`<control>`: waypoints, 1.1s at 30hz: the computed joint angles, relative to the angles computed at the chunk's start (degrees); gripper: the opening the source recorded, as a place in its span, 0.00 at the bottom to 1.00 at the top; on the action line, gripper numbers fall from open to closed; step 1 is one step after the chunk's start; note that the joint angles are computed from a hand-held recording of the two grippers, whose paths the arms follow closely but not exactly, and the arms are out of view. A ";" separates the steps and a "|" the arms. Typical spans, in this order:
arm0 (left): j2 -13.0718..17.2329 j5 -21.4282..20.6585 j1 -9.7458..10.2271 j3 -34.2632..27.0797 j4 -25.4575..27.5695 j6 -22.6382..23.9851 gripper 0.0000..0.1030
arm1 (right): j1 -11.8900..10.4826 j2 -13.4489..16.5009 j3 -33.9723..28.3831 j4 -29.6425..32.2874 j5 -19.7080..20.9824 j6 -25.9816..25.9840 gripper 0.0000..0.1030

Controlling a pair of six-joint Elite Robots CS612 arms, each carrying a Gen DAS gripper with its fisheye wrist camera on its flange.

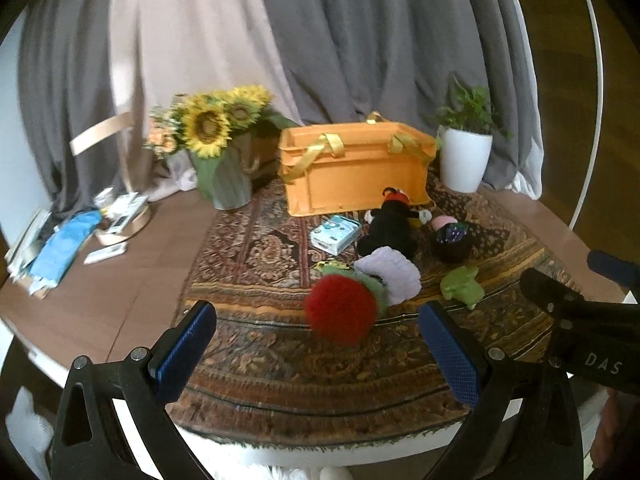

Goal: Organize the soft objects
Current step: 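Grasp the red pompom with the left tool while the right tool grasps the green frog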

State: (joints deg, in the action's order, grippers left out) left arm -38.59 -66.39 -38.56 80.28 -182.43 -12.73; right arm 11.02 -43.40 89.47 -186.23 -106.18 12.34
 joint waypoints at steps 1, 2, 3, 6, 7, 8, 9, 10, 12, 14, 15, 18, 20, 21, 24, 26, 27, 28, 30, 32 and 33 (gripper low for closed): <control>0.64 -0.25 0.25 -0.88 0.29 0.72 1.00 | -0.04 0.63 -1.05 1.29 0.03 0.05 0.99; 1.24 -0.70 0.52 -1.81 0.83 1.46 1.00 | -0.05 1.14 -1.86 2.32 0.00 -0.05 0.99; 2.07 -1.99 0.96 -3.03 1.43 2.30 1.00 | 0.00 1.75 -2.93 3.81 -0.35 -0.15 0.98; 3.93 -5.05 1.91 -5.82 4.12 2.75 1.00 | 0.03 3.60 -5.90 7.68 -1.14 0.39 0.96; 4.57 -6.21 2.23 -6.79 5.54 2.50 1.00 | 0.05 4.17 -6.73 8.50 -1.66 0.56 0.95; 5.14 -7.79 2.59 -7.83 7.26 2.22 0.97 | 0.06 4.62 -7.39 9.45 -2.10 0.64 0.94; 5.61 -8.97 2.85 -8.59 8.25 1.89 0.97 | 0.00 5.20 -8.34 10.87 -2.23 0.66 0.93; 6.20 -9.84 3.05 -9.46 9.22 1.54 0.97 | -0.06 5.49 -8.76 11.51 -2.21 0.71 0.92; 7.21 -10.69 3.23 -11.08 11.15 1.02 0.95 | -0.09 6.24 -9.74 12.85 -2.79 0.62 0.91; 8.18 -11.10 3.29 -12.61 12.70 0.16 0.93 | -0.30 7.00 -10.69 14.11 -2.79 -0.27 0.90; 8.54 -11.21 3.32 -13.21 13.57 -0.20 0.93 | -0.43 7.39 -11.28 14.74 -2.64 -0.69 0.89; 9.73 -10.29 3.13 -14.75 14.69 -0.62 0.93 | -0.97 8.59 -12.61 15.47 -1.51 -2.19 0.88; 10.49 -8.90 2.90 -15.62 15.06 -1.10 0.92 | -1.43 9.30 -13.22 15.58 -0.27 -3.18 0.86; 10.87 -8.08 2.70 -16.03 15.40 -1.40 0.92 | -1.63 9.62 -13.53 15.64 0.12 -3.71 0.84; 11.70 -7.04 2.50 -17.17 17.04 -2.40 0.89 | -2.13 10.51 -14.44 15.86 1.29 -5.21 0.82; 12.22 -6.74 2.48 -18.12 18.52 -3.48 0.85 | -2.52 10.81 -14.71 16.16 2.74 -5.41 0.80; 12.44 -6.44 2.46 -18.49 18.91 -3.96 0.83 | -2.57 10.99 -14.86 16.16 3.08 -5.62 0.78; 12.64 -6.28 2.45 -18.79 19.09 -4.42 0.81 | -2.63 11.20 -15.10 16.16 3.39 -5.94 0.77; 13.05 -6.03 2.43 -19.32 19.07 -4.85 0.80 | -2.74 11.68 -15.71 16.24 3.85 -6.85 0.75; 13.41 -6.09 2.46 -19.87 19.10 -4.98 0.78 | -2.90 11.97 -16.15 16.20 4.65 -7.14 0.73; 13.59 -5.96 2.47 -20.16 19.13 -4.95 0.77 | -2.96 12.09 -16.31 16.28 4.76 -7.24 0.73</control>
State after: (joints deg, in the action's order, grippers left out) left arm -24.99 -72.35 -36.09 60.12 -163.30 -17.68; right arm 8.06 -31.31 73.16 -169.95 -101.42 5.10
